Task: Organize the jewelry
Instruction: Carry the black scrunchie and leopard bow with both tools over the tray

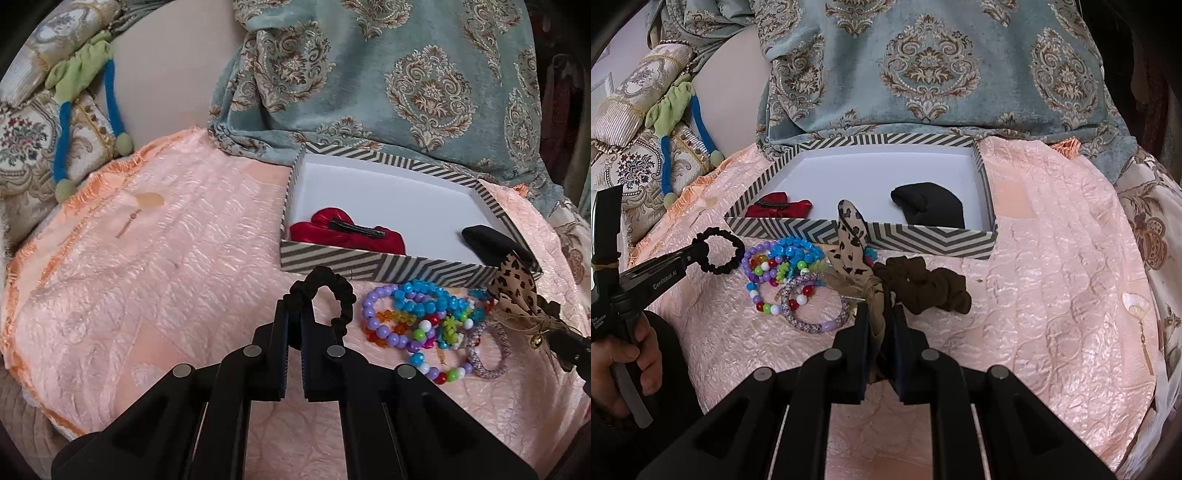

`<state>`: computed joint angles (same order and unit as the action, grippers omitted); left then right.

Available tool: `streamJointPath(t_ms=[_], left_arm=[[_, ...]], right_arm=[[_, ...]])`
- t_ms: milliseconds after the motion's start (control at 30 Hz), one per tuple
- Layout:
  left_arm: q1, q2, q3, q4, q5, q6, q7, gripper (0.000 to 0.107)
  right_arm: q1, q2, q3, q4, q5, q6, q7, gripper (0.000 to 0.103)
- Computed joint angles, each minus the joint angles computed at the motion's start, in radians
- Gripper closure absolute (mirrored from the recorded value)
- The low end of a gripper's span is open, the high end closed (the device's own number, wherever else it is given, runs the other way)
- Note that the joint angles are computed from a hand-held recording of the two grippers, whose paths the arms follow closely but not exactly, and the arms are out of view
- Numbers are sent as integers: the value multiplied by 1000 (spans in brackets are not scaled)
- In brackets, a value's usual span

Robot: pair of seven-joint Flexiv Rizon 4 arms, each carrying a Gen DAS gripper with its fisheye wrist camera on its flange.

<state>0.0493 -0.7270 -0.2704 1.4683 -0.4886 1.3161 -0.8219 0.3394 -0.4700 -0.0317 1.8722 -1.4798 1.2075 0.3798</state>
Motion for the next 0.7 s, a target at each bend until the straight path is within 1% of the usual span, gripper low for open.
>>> streamJointPath(t_ms=[67, 133, 267, 467, 533, 600, 700], left_arm=[[1, 2, 1, -4, 0, -31, 1, 107], [-10, 5, 15, -1, 12, -26, 2, 107], [-10, 10, 13, 8, 14, -14, 8, 107], [12, 24, -20, 27, -11, -13, 35, 107], [25, 32, -37, 31, -33, -23, 45, 107], [39, 39, -58, 43, -58, -10, 67, 107], [46, 46, -69, 48, -82, -11, 86, 107]], right_arm=[[0, 1, 0, 0, -2, 0, 2, 92], [0, 1, 0, -1, -7, 3, 5, 92], [-1, 5, 2, 1, -15, 2, 7, 92], [-6, 10, 7, 2, -38, 1, 25, 92], [-8, 11, 9, 2, -39, -1, 25, 92], [-8, 13, 10, 3, -45, -5, 26, 92], [-9, 16, 12, 5, -52, -12, 34, 92]])
